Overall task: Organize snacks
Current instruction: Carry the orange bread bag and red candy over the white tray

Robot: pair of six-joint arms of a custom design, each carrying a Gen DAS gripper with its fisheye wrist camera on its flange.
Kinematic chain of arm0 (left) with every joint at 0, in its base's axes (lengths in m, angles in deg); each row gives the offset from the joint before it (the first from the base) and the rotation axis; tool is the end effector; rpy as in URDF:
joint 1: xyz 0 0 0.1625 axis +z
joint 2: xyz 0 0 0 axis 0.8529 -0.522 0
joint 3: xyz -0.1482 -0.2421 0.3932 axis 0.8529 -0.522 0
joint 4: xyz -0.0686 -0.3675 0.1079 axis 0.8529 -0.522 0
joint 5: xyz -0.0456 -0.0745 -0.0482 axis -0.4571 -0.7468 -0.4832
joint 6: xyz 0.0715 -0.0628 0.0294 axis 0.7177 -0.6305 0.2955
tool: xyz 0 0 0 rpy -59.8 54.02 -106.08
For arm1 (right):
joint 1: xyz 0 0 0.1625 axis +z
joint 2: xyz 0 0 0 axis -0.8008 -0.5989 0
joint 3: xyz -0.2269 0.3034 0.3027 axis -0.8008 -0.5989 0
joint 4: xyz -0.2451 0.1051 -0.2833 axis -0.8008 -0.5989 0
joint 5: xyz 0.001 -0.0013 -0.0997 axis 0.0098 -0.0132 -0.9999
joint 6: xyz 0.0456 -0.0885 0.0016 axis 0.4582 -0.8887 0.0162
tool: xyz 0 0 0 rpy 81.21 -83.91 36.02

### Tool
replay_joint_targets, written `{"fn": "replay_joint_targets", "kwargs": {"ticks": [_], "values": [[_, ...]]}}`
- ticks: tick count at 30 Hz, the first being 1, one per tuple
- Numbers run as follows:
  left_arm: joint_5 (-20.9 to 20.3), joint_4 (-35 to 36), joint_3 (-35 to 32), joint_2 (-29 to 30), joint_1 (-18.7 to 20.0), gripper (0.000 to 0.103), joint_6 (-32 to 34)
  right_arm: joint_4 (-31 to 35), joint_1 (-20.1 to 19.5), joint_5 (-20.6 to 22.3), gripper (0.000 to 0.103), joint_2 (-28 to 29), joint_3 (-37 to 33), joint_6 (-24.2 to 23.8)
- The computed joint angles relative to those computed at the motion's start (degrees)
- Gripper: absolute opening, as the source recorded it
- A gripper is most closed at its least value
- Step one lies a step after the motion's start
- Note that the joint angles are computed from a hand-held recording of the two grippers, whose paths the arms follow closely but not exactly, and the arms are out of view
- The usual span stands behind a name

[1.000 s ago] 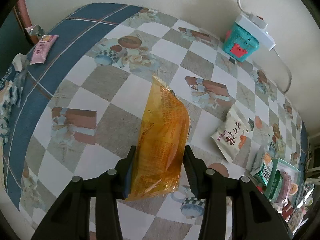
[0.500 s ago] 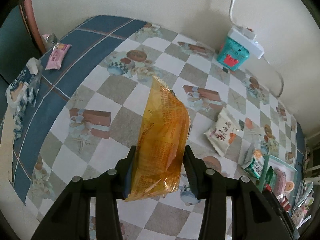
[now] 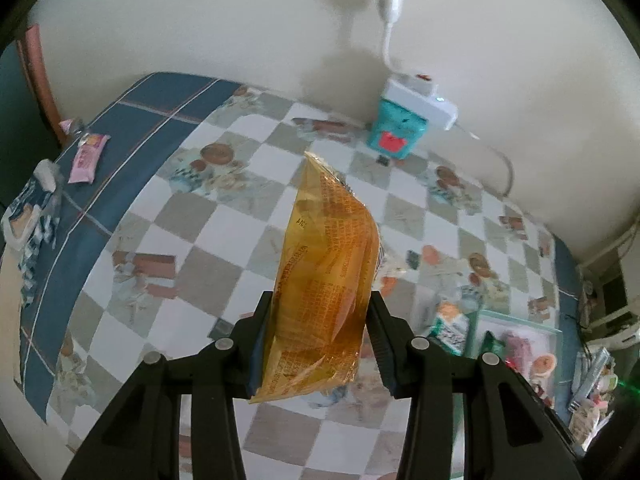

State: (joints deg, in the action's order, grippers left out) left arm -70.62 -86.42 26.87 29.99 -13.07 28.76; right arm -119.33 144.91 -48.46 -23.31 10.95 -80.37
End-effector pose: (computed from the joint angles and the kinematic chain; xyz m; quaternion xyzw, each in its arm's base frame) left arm -0.4384 -0.7251 0.0516 0.0868 0.9383 -0.2155 0.2561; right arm 0.0897 -0.6381 0.3695 -0.1296 -0.8819 0.3420 0.2974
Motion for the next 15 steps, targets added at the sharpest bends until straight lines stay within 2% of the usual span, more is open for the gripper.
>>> {"fn": "replay_joint_targets", "kwargs": {"ticks": [15], "values": [[-5.60, 1.38, -6.89, 5.82, -3.34, 0.046, 6.65, -3.32, -5.07, 1.96, 0.020, -6.54, 2.70, 3.61]]}}
